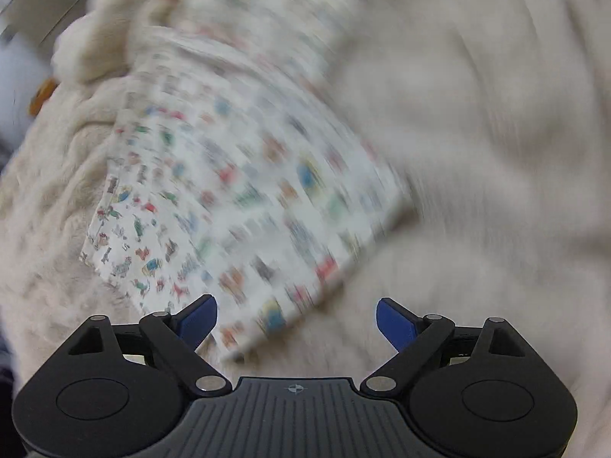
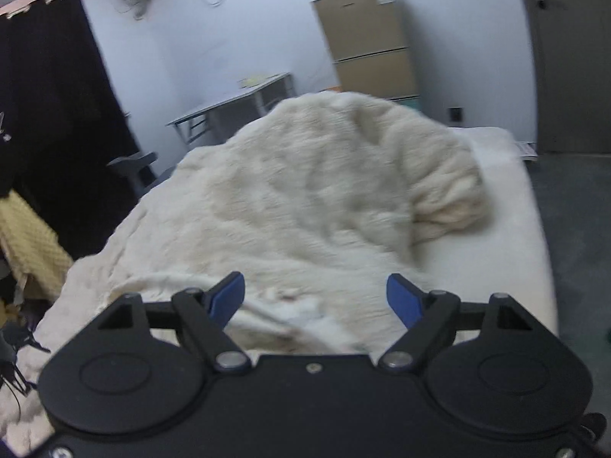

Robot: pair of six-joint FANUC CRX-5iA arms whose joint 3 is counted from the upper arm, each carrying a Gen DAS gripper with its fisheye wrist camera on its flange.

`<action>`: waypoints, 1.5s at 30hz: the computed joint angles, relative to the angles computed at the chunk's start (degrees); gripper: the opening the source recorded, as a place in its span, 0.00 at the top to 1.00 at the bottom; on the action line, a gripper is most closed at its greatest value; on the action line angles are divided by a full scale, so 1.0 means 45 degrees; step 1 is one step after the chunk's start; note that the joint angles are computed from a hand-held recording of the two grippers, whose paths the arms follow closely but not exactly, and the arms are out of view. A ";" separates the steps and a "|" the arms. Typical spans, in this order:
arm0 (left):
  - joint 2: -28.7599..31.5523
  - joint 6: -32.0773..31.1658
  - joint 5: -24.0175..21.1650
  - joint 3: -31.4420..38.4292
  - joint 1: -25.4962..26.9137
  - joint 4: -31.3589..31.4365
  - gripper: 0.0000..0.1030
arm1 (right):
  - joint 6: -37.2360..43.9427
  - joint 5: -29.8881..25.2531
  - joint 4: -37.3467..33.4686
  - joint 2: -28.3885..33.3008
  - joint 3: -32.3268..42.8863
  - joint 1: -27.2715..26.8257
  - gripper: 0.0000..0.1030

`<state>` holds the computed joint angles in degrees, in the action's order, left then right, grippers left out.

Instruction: Fold clothes

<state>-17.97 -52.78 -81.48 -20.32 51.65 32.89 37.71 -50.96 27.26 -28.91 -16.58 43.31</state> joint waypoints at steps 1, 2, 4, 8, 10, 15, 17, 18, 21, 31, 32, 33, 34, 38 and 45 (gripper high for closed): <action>-0.0439 -0.1241 0.0147 -0.1008 0.0384 0.0842 0.22 | 0.0042 0.0041 0.0282 0.0185 -0.0042 0.0377 0.22; -0.0654 -0.1967 0.0068 -0.1754 0.0634 0.1615 0.23 | 0.0164 0.0025 0.0373 0.0281 -0.0015 0.0562 0.22; -0.0913 -0.2685 -0.0090 -0.2942 0.0856 0.2806 0.41 | 0.0550 -0.0143 0.0596 0.0619 0.0152 0.1024 0.22; -0.0555 -0.0238 -0.0055 -0.3568 0.0287 0.4572 0.93 | 0.0955 -0.0581 0.0957 0.1126 0.0639 0.1667 0.22; 0.0436 0.2610 -0.0565 -0.2635 0.0117 0.5482 0.93 | 0.0801 -0.0691 0.1201 0.1134 0.0691 0.1862 0.22; 0.3049 0.9274 0.0392 0.0178 -0.1005 0.8222 0.93 | 0.0212 -0.0608 0.1511 0.0970 0.0649 0.1911 0.22; 0.4208 1.1986 0.1969 0.2219 -0.1914 0.7045 0.93 | 0.0070 -0.0524 0.1523 0.0983 0.0652 0.1876 0.22; 0.4694 1.2919 0.2482 0.3050 -0.2256 0.6202 0.93 | 0.0004 -0.0531 0.1572 0.1023 0.0662 0.1904 0.22; 0.6217 1.6399 0.4265 0.5156 -0.3431 0.3322 0.92 | 0.0033 -0.0446 0.1572 0.1072 0.0657 0.1958 0.22; 0.5914 1.7775 0.6496 0.4554 -0.3775 0.1184 0.61 | -0.0536 -0.1687 0.2242 0.1193 0.0851 0.3332 0.21; 0.5299 1.6797 0.6788 0.3908 -0.3675 0.1395 0.46 | -0.0900 -0.1782 0.2568 0.1063 0.0700 0.3668 0.19; 0.4787 1.5857 0.7039 0.3371 -0.3644 0.1561 0.39 | -0.1162 -0.1899 0.2812 0.1005 0.0612 0.3909 0.19; 0.4215 1.4856 0.7226 0.2744 -0.3559 0.1889 0.29 | -0.1943 -0.2206 0.3509 0.0811 0.0298 0.4578 0.18; 0.2120 1.1949 0.6079 0.0612 -0.2527 0.3650 0.15 | -0.4435 -0.3493 0.4852 0.0356 -0.0522 0.6817 0.15; -0.0226 1.0997 -0.0610 -0.1296 -0.1024 0.5873 0.20 | -0.6488 -0.6032 0.5967 0.0135 -0.1558 1.0340 0.14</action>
